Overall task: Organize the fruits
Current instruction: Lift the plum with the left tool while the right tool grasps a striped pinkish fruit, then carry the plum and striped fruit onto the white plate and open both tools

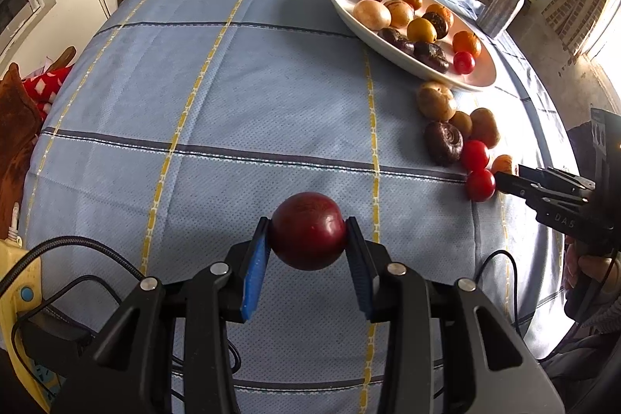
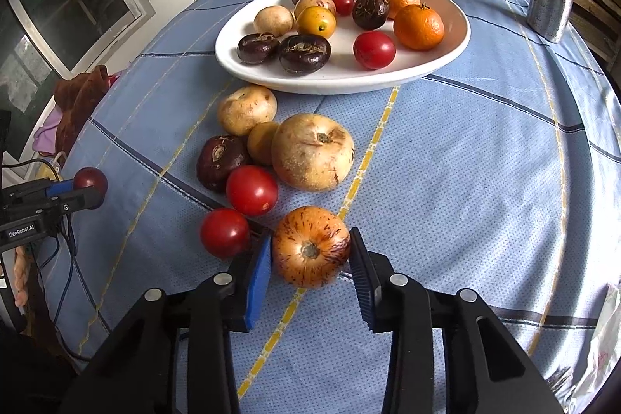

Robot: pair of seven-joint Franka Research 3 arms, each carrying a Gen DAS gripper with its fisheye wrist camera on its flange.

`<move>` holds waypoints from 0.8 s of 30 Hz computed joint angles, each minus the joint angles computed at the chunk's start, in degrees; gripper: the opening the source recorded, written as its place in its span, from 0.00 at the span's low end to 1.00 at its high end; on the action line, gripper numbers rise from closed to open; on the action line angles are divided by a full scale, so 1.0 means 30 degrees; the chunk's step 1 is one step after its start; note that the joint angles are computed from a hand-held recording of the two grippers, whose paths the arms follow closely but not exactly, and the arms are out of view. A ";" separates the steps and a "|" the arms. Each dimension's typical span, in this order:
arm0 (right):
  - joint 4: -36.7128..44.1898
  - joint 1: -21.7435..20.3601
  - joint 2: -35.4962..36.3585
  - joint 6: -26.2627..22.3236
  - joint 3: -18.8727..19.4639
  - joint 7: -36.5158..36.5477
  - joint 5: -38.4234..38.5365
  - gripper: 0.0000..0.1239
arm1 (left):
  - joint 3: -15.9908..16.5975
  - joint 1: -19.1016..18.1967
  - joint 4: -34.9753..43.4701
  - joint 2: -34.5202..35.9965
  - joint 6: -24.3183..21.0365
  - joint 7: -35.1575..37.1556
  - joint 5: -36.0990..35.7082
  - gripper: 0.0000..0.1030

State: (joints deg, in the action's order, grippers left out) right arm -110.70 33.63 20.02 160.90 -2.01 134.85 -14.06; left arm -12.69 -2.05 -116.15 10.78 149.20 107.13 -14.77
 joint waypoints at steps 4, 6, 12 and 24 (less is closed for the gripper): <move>0.0000 0.0323 -0.0154 -0.0116 -0.0257 0.0334 -0.0593 0.31 | -0.0036 -0.0053 0.0175 0.0117 -0.0061 -0.0021 0.0102 0.37; 0.0035 0.0734 -0.0376 -0.0349 -0.0655 0.0957 -0.1581 0.31 | -0.0058 -0.0107 0.0385 0.0218 -0.0104 -0.0136 0.0180 0.37; 0.0124 0.0714 -0.1525 -0.1212 -0.0791 0.2765 -0.4504 0.31 | -0.0458 -0.0267 0.1770 0.0850 -0.0152 0.0204 0.0041 0.37; 0.1867 -0.1111 -0.2240 -0.2288 0.0041 0.4261 -0.7519 0.31 | -0.1435 -0.1160 0.7612 0.3736 -0.0254 0.0633 0.0828 0.37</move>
State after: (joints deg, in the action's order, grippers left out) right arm -105.10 30.30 13.30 154.04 -1.89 147.64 -36.62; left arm -16.99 -5.53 -93.31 21.99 148.43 109.03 -12.29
